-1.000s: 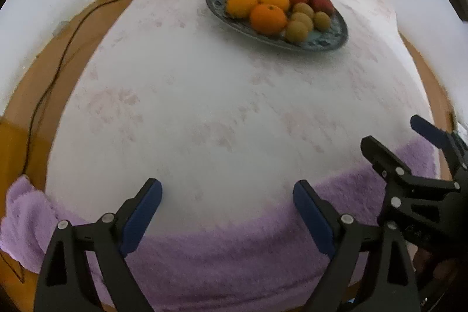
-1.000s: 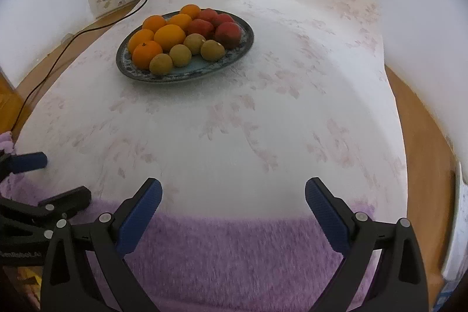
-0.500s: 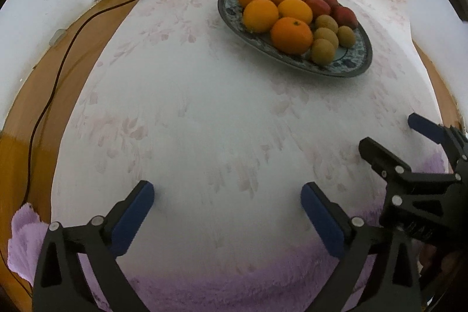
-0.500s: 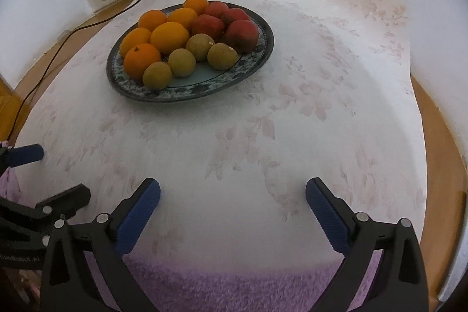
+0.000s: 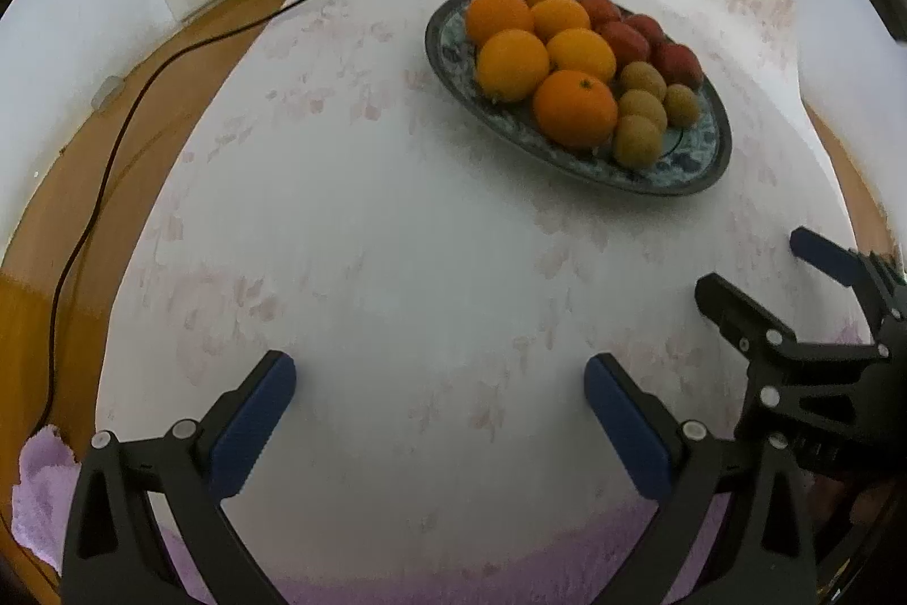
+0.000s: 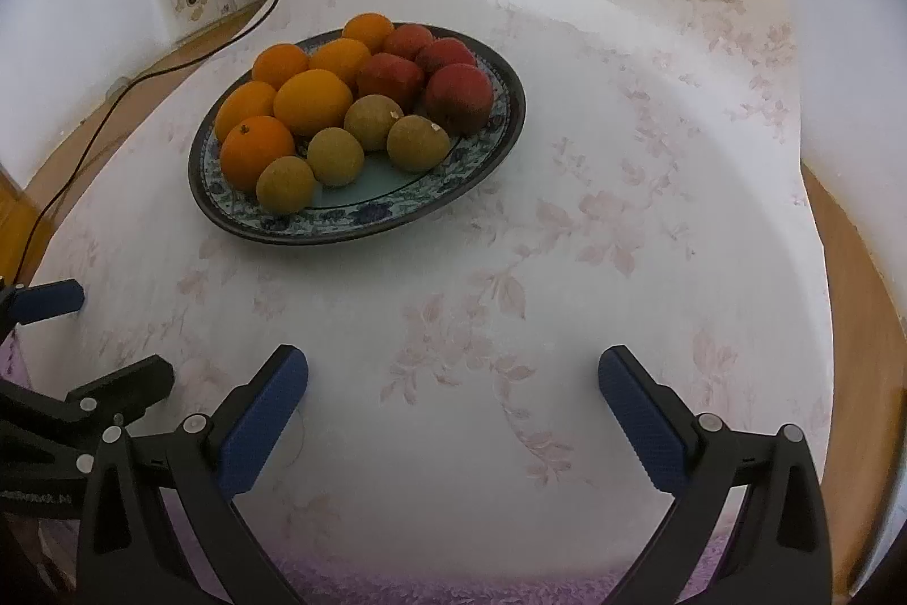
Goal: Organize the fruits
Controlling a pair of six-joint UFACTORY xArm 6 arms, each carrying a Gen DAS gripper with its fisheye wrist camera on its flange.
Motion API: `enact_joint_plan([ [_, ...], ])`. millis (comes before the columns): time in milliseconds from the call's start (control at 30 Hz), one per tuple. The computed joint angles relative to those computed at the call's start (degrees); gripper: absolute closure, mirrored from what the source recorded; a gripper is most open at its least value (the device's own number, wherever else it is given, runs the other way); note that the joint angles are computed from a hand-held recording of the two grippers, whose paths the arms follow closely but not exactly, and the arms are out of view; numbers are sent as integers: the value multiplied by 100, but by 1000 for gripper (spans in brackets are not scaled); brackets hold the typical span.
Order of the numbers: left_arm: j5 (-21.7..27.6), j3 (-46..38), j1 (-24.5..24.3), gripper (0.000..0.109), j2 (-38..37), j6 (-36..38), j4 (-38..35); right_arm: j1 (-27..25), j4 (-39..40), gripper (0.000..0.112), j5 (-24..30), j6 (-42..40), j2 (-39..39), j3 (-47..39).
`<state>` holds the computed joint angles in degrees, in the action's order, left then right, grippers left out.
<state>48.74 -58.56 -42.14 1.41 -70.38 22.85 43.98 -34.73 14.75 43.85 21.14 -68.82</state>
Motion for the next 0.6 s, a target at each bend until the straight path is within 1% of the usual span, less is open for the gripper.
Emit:
enact_joint_plan([
  [67, -47, 9, -24, 6, 4, -172, 178, -32, -322, 9, -108, 308, -12, 43],
  [200, -117, 80, -62, 6, -18, -457, 457, -47, -427, 9, -154, 398, 3, 39],
  [333, -159, 160, -102, 6, -65, -652, 626, -76, -733, 9, -228, 688, 11, 49],
  [433, -127, 162, -152, 6, -83, -788, 716, -62, -640, 9, -199, 606, 26, 22],
  [600, -138, 194, -188, 6, -102, -894, 836, -85, -882, 9, -264, 829, 19, 47],
])
